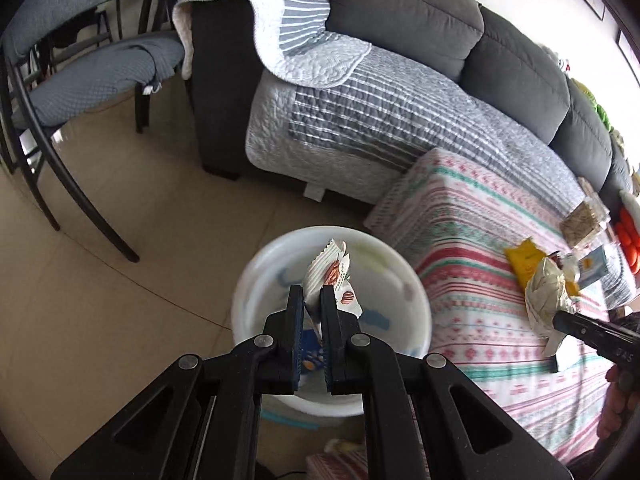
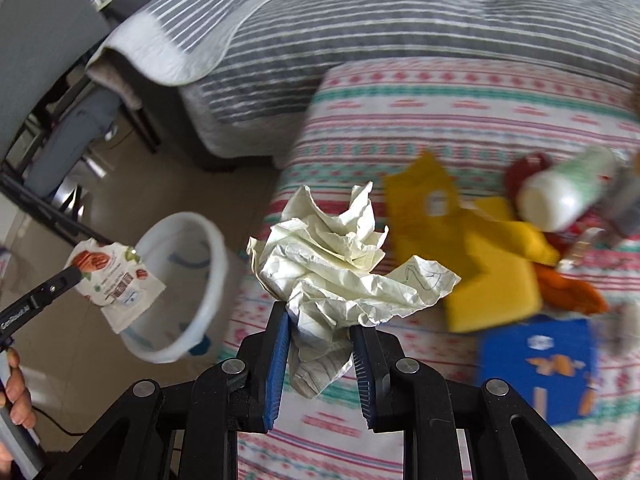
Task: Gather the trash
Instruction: 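Drop the wrapper and tissue into the white bin by opening both grippers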
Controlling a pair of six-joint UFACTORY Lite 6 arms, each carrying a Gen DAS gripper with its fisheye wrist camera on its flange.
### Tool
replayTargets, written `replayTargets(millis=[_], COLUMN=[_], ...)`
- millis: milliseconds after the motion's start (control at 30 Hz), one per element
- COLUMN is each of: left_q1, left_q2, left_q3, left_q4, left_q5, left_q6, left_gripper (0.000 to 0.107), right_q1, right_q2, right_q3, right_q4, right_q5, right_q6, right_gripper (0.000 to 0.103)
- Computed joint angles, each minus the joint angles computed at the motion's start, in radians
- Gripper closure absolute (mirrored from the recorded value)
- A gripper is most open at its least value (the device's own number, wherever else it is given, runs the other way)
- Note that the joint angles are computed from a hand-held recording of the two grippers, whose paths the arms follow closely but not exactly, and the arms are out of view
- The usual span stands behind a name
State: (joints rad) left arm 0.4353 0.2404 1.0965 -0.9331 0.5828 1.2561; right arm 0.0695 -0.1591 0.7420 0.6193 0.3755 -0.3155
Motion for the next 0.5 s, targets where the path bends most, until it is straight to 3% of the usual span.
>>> replayTargets(millis=[133, 267, 300, 333, 367, 400, 500], left_q1=[-0.008, -0.022, -0.021, -0.019, -0.013, -0.008, 0.021], left_q2=[0.054, 0.083, 0.086, 0.088, 0.086, 0.077, 0.069], left_q3=[0.01, 0.04, 0.046, 0.052, 0.052, 0.041, 0.033], left_q4=[-0.039, 0.058, 0.089, 0.118, 0.155, 0.189, 0.221], left_q5=[-0.041, -0.089, -0.101, -0.109, -0.131, -0.177, -0.223], left_q6=[0.083, -0.013, -0.047, -0.081, -0.126, -0.172, -0.181], left_gripper=[0.094, 0.086, 0.067, 0.037, 0.025, 0.017, 0.017], right_q1=[0.105, 0.163, 0.176, 0.188, 0.192, 0.2, 0.22], right_q2=[0.108, 0.197, 0.217, 0.232, 0.246, 0.263, 0.311], right_q3=[0.056, 0.104, 0.116, 0.124, 0.13, 0.14, 0.172], right_q4=[-0.017, 0.061, 0.074, 0.085, 0.112, 0.136, 0.188], right_q5=[-0.067, -0.108, -0.119, -0.129, -0.135, -0.14, -0.15], right_q6=[0.046, -0.011, -0.021, -0.027, -0.054, -0.073, -0.112], right_gripper=[0.076, 0.076, 0.076, 0.076, 0.076, 0.076, 0.076])
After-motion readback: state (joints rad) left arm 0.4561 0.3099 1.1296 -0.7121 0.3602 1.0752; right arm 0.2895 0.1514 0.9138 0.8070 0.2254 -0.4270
